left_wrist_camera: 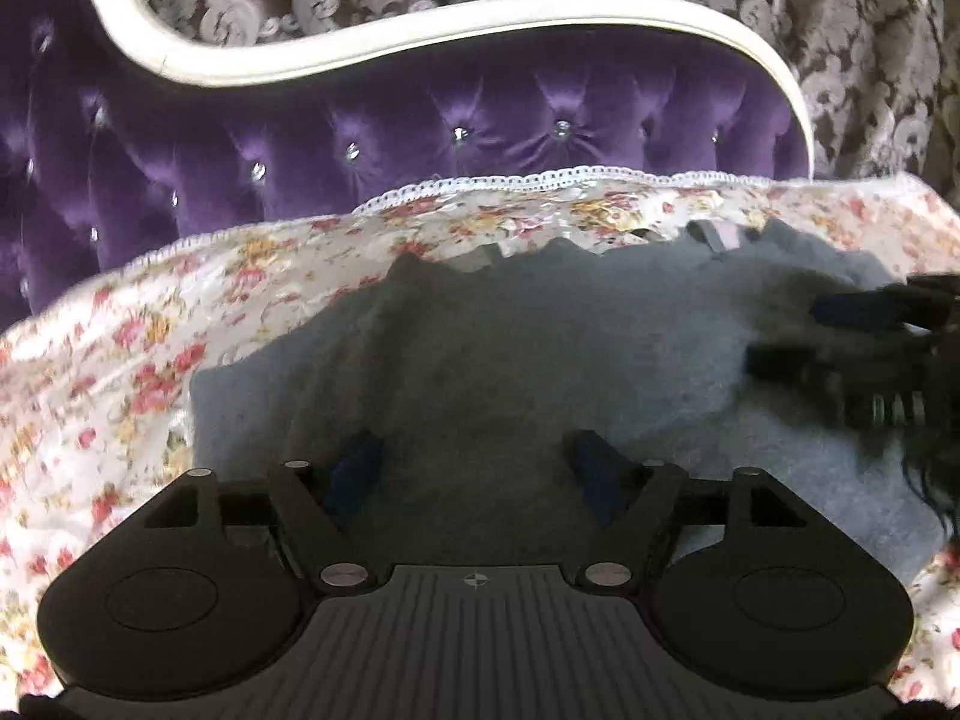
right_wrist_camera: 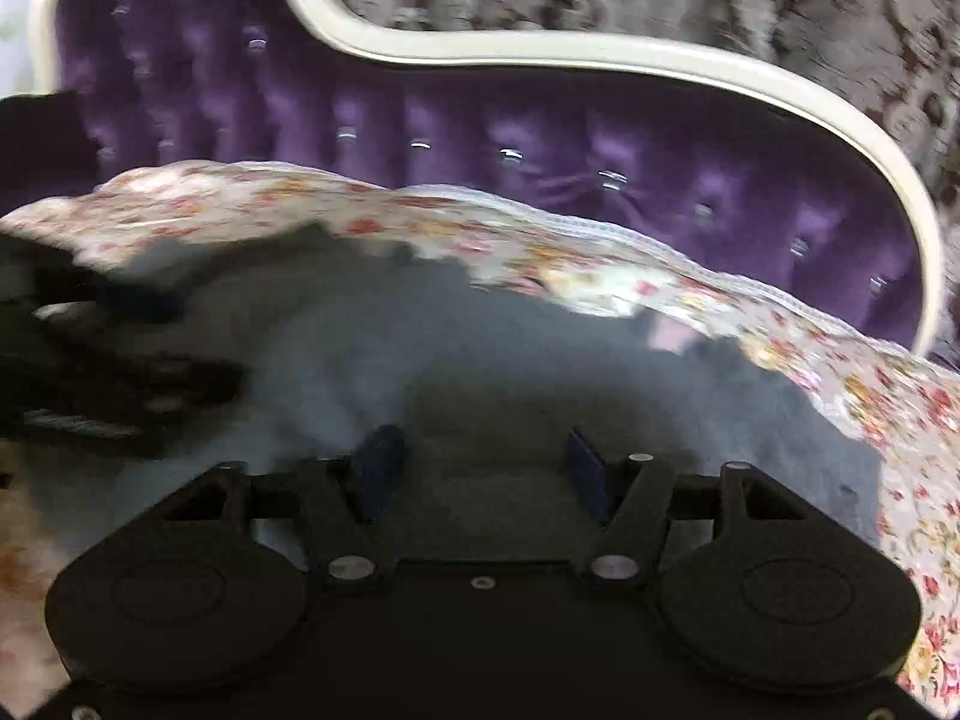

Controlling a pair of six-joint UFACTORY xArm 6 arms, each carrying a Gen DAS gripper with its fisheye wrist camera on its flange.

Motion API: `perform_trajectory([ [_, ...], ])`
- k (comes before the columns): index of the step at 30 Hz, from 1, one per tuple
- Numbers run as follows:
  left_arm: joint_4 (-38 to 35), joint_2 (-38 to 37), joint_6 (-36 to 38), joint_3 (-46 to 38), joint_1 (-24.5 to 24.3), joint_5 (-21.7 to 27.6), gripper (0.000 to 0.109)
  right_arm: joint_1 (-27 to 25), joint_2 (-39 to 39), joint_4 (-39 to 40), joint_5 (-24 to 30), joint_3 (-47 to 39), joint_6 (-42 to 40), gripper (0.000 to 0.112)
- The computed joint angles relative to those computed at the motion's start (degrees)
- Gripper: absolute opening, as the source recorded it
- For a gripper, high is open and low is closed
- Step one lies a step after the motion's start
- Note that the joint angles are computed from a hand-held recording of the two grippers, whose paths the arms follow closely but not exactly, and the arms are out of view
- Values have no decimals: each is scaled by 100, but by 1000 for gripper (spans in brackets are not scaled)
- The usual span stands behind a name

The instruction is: Fold small clothes

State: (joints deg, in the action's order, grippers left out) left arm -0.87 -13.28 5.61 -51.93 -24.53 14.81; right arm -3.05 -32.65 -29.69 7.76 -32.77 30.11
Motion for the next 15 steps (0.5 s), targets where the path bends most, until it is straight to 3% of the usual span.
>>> perform_trajectory([
  [4,-8,-5,-16,-12,-10,57,74,-411,134,360,74,-90,262,72],
  [8,-31,49,-104,-27,-12,12,75,-486,-45,1472,16,52,-546,71],
  [12,58,-2,-219,30,-32,8,75,-451,-1013,2319,-119,700,-778,76],
  [15,126,10,-312,-9,-31,69,76,-491,-1749,1845,-42,1184,-87,78],
])
